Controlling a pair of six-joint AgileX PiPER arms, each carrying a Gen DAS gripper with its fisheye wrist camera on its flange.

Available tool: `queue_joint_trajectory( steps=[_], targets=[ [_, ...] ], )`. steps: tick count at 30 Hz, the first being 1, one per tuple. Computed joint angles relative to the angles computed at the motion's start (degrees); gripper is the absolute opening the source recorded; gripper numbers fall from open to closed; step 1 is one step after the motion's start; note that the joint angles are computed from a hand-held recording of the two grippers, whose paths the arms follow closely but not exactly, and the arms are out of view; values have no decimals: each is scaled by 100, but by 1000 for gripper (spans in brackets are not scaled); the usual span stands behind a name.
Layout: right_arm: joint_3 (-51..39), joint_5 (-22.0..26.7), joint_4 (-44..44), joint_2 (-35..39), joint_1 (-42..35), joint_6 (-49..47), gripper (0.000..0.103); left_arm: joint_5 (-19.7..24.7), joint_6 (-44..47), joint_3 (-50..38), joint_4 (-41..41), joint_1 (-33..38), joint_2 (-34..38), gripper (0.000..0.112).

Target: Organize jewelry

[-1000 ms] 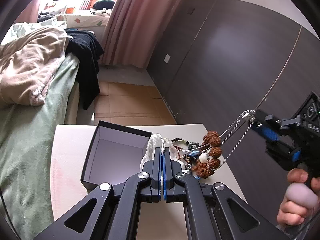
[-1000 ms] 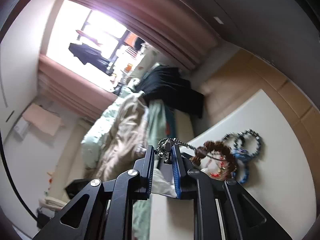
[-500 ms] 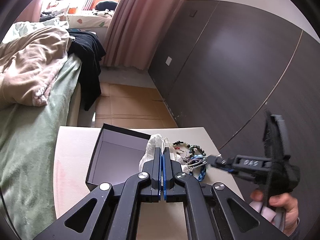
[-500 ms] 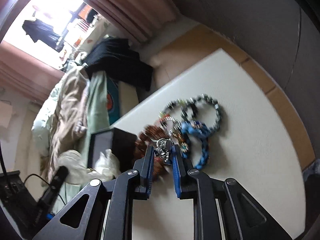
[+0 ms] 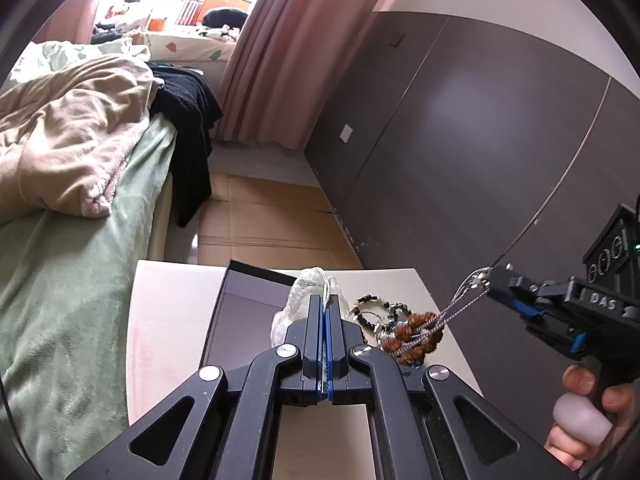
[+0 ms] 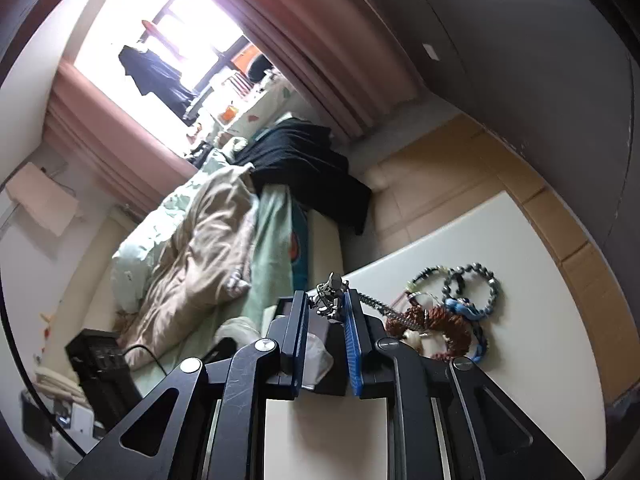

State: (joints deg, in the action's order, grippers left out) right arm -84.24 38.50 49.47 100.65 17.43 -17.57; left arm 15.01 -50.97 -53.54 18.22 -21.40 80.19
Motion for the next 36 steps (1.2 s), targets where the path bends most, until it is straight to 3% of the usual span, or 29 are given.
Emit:
queue_joint_trajectory(
  steps=[9,11,12,20,23,24,26,27,28,32,33,36],
  targets=[
    [-427,42,-179,-189,94,235,18,-90,426,83,-426,269,-173,0],
    [-584,70,-296,-193,144,345,13,-135,488,109,-500,342,-183,0],
    [-675,113,-222,-177,145,297,2,-179,592,121,-606,378,-179,0],
    [-879,-50,-632,-90,330,443,2,-435,709,181,-847,484,-103,0],
    [-1336,552,-1653,438,396,1376,3,-400,894,160,-1010,506,-43,0],
    [-1485,785,-1908,637,410,1556,9,-374,881,150,-997,503,-27,0],
    [-1397,886,-1964,810,379,1518,37,-356,1041,131,-1178,533,9,0],
    [-1267,858,-1941,859,357,1456,60,-362,1093,134,-1252,547,5,0],
    [-1145,789,-2005,885,366,1458,64,-367,1143,138,-1325,557,-6,0],
    [-1343,1077,-2693,1256,475,1798,63,-337,1559,128,-1785,604,-4,0],
    [-1358,1105,-2797,1308,518,1788,59,-296,1848,106,-2081,631,23,0],
    [-1611,1407,-3092,1592,685,1787,36,-134,2687,13,-2953,748,149,1]
  ],
)
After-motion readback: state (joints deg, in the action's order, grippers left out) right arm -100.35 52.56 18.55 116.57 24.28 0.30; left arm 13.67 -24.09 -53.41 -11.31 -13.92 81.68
